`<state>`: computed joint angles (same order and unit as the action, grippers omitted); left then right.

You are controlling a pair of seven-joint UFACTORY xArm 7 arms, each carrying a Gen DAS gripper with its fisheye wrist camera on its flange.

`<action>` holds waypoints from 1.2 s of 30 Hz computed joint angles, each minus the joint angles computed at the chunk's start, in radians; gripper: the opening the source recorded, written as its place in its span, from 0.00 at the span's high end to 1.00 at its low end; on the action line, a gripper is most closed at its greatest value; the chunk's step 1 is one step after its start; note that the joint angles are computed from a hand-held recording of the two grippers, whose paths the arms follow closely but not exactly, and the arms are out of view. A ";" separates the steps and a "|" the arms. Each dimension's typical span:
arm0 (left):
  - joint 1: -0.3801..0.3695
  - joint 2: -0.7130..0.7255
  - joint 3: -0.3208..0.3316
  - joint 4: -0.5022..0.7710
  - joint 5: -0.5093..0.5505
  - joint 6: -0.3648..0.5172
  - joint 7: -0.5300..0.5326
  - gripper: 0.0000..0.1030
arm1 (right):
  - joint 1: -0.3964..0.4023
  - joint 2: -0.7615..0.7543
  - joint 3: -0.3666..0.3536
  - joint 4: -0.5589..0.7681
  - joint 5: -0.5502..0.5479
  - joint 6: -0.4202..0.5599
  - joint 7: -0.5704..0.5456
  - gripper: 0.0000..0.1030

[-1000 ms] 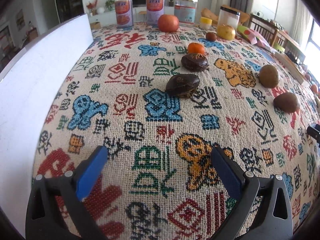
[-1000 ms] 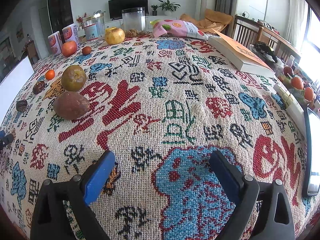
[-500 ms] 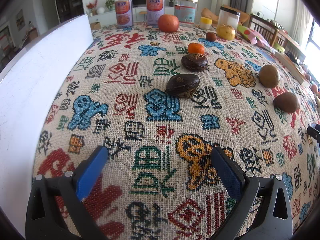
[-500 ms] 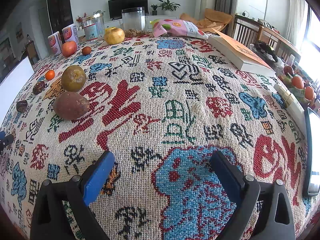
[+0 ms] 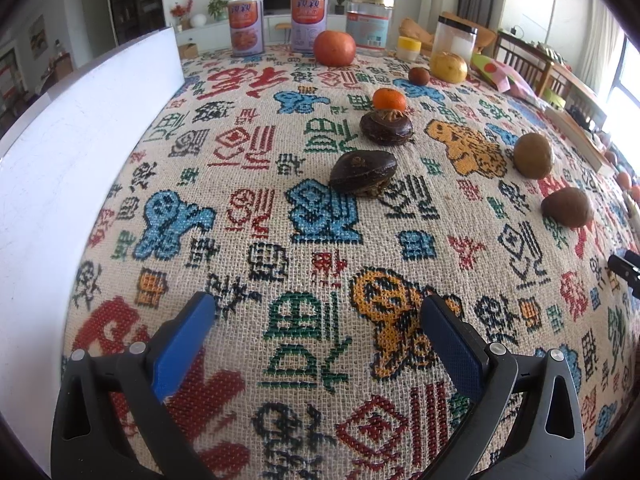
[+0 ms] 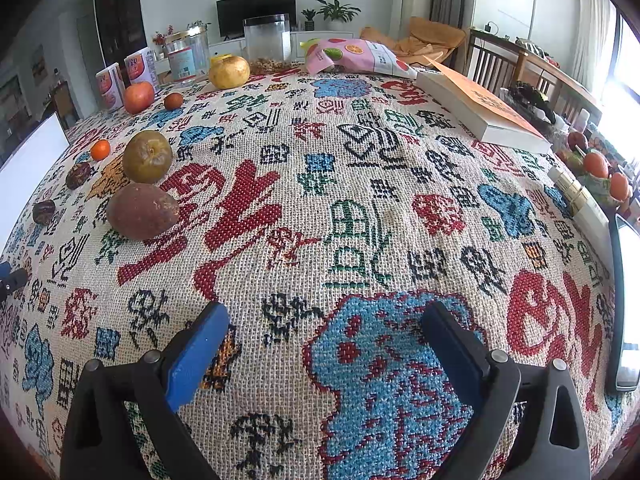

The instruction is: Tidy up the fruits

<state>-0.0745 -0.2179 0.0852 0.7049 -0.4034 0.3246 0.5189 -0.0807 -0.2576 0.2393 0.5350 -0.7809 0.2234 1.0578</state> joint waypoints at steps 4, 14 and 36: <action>-0.022 0.096 0.036 0.149 -0.148 0.105 0.088 0.02 | 0.003 0.003 -0.003 0.001 0.003 -0.006 -0.003 0.05; 0.039 0.242 -0.099 0.292 -0.130 0.068 0.137 0.60 | 0.006 0.005 -0.005 -0.001 0.026 -0.014 -0.033 0.03; 0.030 0.047 -0.016 0.032 -0.016 -0.023 0.065 0.05 | 0.136 0.008 -0.072 0.038 0.232 -0.060 -0.220 0.03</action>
